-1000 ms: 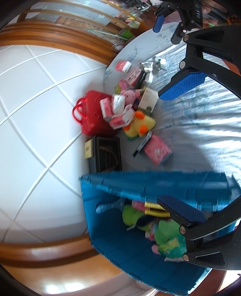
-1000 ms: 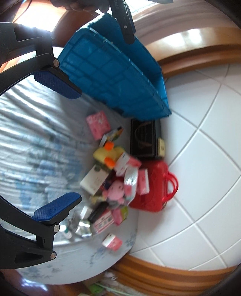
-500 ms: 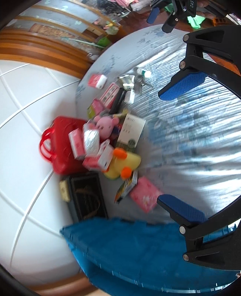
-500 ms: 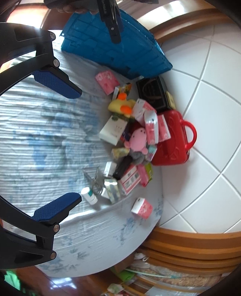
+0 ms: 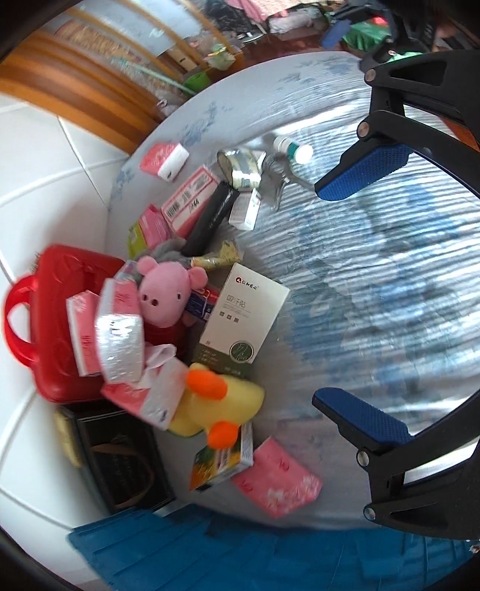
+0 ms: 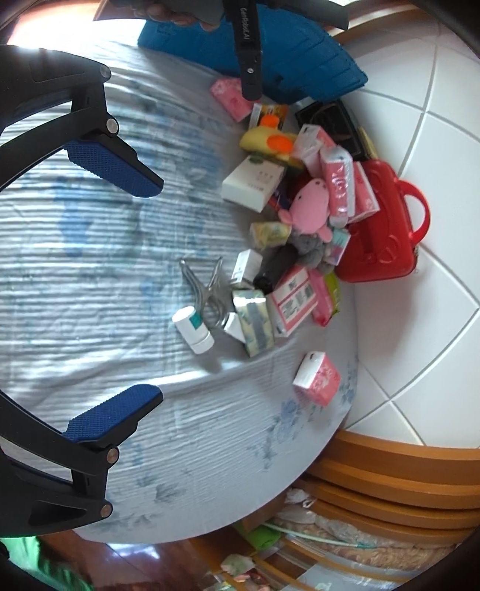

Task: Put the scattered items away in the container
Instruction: 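Move both grippers back over the items on the sheet, then grasp the white-green medicine box with the left gripper while the right grasps the white pill bottle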

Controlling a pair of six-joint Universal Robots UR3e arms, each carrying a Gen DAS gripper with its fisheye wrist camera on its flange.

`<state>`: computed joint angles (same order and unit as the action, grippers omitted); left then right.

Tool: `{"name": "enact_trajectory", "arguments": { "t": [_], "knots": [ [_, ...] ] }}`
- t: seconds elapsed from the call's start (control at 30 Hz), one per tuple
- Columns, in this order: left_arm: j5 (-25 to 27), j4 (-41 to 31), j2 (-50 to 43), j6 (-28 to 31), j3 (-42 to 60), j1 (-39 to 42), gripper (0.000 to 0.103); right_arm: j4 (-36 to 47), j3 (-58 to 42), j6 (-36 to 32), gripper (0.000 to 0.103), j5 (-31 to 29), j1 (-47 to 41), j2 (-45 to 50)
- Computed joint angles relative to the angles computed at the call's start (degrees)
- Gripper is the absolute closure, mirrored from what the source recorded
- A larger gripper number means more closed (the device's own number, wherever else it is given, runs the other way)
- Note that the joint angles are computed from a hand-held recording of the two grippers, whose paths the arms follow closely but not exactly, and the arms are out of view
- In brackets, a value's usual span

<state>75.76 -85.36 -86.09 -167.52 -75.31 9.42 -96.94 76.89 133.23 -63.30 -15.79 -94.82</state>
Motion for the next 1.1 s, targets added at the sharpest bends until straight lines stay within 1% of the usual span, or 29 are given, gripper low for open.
{"name": "enact_trajectory", "arguments": {
  "t": [0.1, 0.2, 0.27, 0.37, 0.57, 0.67, 0.8, 0.9, 1.1],
  "knots": [
    [1.60, 4.04, -5.35, -4.60, -0.16, -1.90, 0.001, -4.13, -0.06, 0.71, 0.000, -1.58, 1.64, 4.68],
    [2.71, 6.84, -11.64, -9.71, 0.98, -2.91, 0.001, -7.69, -0.31, 1.28, 0.000, -3.03, 3.41, 8.67],
    [2.91, 7.73, -15.06, -11.90, 1.74, -3.10, 0.001, -9.73, -0.47, 1.52, 0.000, -4.12, 4.50, 10.94],
    [0.92, 8.34, -19.41, -15.44, 2.15, -2.25, 0.001, -12.33, -0.12, 1.56, 0.000, -5.58, 5.61, 13.60],
    [-7.58, 12.54, -22.33, -24.30, -1.08, 1.31, 0.001, -13.60, -0.61, 0.80, 0.000, -6.82, 5.86, 16.81],
    [-7.98, 13.87, -24.12, -27.65, -0.51, 0.82, 0.001, -13.52, -1.24, 0.45, 0.000, -7.25, 5.69, 17.73],
    [-7.38, 14.94, -26.86, -31.10, 1.21, -0.33, 0.001, -13.49, -2.48, 0.10, 0.000, -7.92, 5.72, 18.97],
    [-6.88, 15.04, -28.89, -32.29, 3.17, -1.47, 0.001, -13.66, -3.84, -0.16, 0.000, -8.34, 5.97, 20.36],
    [-4.36, 10.58, -35.44, -32.37, 12.37, -4.22, 0.000, -14.22, -6.66, -0.67, 0.000, -10.40, 7.81, 24.78]
  ]
}}
